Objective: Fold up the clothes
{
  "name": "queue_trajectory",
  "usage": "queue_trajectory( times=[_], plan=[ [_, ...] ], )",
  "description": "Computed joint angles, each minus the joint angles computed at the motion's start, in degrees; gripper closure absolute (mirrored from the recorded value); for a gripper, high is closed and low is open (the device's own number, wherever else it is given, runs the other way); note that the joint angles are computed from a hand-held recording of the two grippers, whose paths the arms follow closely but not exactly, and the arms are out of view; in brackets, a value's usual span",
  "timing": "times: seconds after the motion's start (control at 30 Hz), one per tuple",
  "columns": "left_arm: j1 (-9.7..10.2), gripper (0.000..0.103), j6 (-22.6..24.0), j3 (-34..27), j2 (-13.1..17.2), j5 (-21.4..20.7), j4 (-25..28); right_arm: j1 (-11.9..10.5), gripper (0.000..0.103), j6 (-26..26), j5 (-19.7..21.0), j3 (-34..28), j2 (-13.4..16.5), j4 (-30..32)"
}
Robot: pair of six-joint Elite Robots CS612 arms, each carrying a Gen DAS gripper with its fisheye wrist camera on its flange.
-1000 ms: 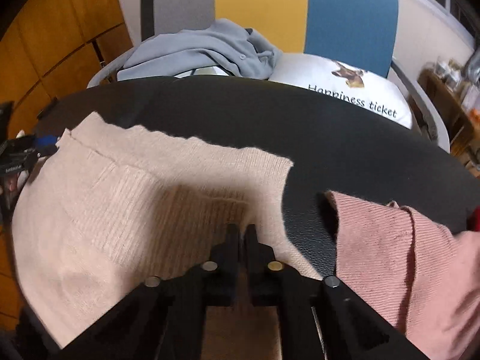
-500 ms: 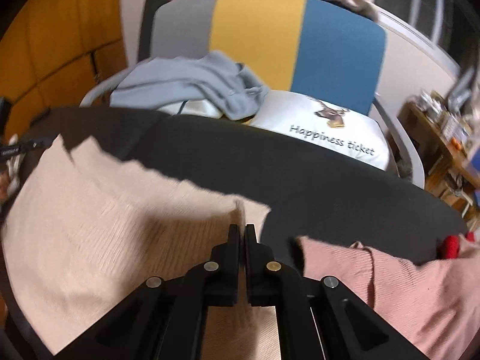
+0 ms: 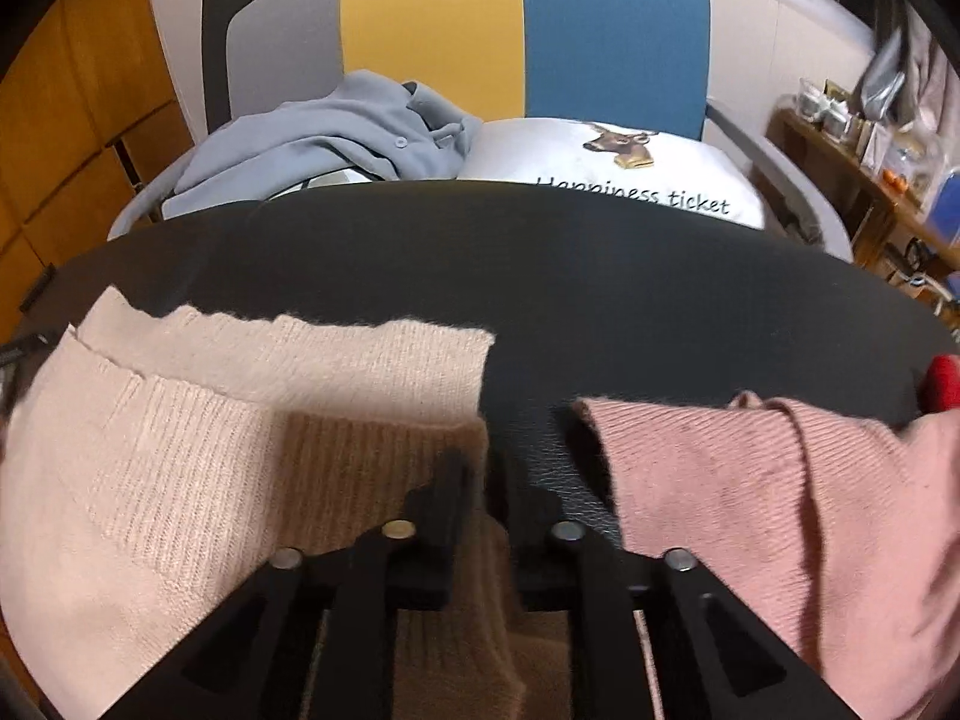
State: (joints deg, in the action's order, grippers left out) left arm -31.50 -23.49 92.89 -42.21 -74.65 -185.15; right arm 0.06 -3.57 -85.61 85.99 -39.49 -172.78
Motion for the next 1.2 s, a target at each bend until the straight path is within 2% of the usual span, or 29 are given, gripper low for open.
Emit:
queue_trajectory(
  times=[0.07,0.17,0.23,0.27,0.33,0.37,0.4,0.47,0.53,0.57,0.6,0.67,0.77,0.87,0.97,1.07,1.2],
  plan=[
    [-0.81,0.087,4.9,2.0,-1.1,-2.8,-4.4,0.2,0.078,0.4,-1.1,0.8,-0.6,-2.7],
    [-2.36,0.087,11.6,3.0,-1.6,-4.6,-6.1,0.7,0.069,0.8,0.1,2.5,-1.8,-7.3],
    [-3.55,0.087,16.4,2.4,-1.2,-5.1,-4.7,0.8,0.049,2.5,5.7,4.0,-2.9,-10.0],
    [-4.07,0.085,17.1,2.0,-0.8,-3.7,-3.6,0.7,0.045,3.8,9.2,4.6,-3.2,-10.6],
    [-4.72,0.084,15.2,1.0,0.3,0.0,-0.8,0.6,0.039,6.6,16.3,5.2,-3.4,-10.8],
    [-4.79,0.084,13.1,0.6,0.8,1.8,0.9,0.8,0.039,7.3,18.1,5.1,-3.1,-10.2],
    [-4.51,0.083,9.6,0.1,1.3,3.5,3.0,1.2,0.039,7.0,18.0,4.9,-2.9,-9.6],
    [-3.28,0.082,3.3,1.1,1.5,1.7,0.5,1.9,0.039,6.3,16.7,4.6,-2.3,-8.2],
    [-2.83,0.081,-1.1,2.0,0.8,2.1,1.0,2.3,0.038,5.6,12.0,4.8,-1.6,-7.1],
    [-2.67,0.081,-1.9,2.3,0.7,1.3,0.4,1.8,0.037,6.7,12.3,5.2,-1.0,-8.4],
    [-2.50,0.081,-2.7,2.7,0.7,0.5,-0.2,0.9,0.038,9.1,14.9,5.7,-0.8,-10.2],
    [-2.22,0.081,-4.0,3.1,0.4,-0.9,-0.3,-0.2,0.038,13.1,17.2,6.3,-0.7,-11.8],
    [-0.78,0.081,-7.6,5.2,-1.1,-6.5,-1.7,-0.4,0.037,12.4,18.4,6.7,-0.8,-12.0],
    [1.04,0.081,-12.6,9.2,-2.7,-11.1,-8.6,-0.4,0.032,10.7,19.3,6.9,-0.9,-11.9],
    [2.58,0.078,-15.8,15.0,-5.1,-13.3,-14.5,-0.3,0.028,10.7,20.4,6.5,-0.6,-12.0],
    [4.78,0.077,-16.9,19.2,-6.2,-19.9,-18.9,-0.5,0.025,11.2,21.9,6.1,-0.1,-12.7],
    [5.93,0.075,-16.1,23.2,-6.4,-27.3,-25.0,-0.9,0.020,12.0,24.2,6.4,0.1,-13.8]
  ],
)
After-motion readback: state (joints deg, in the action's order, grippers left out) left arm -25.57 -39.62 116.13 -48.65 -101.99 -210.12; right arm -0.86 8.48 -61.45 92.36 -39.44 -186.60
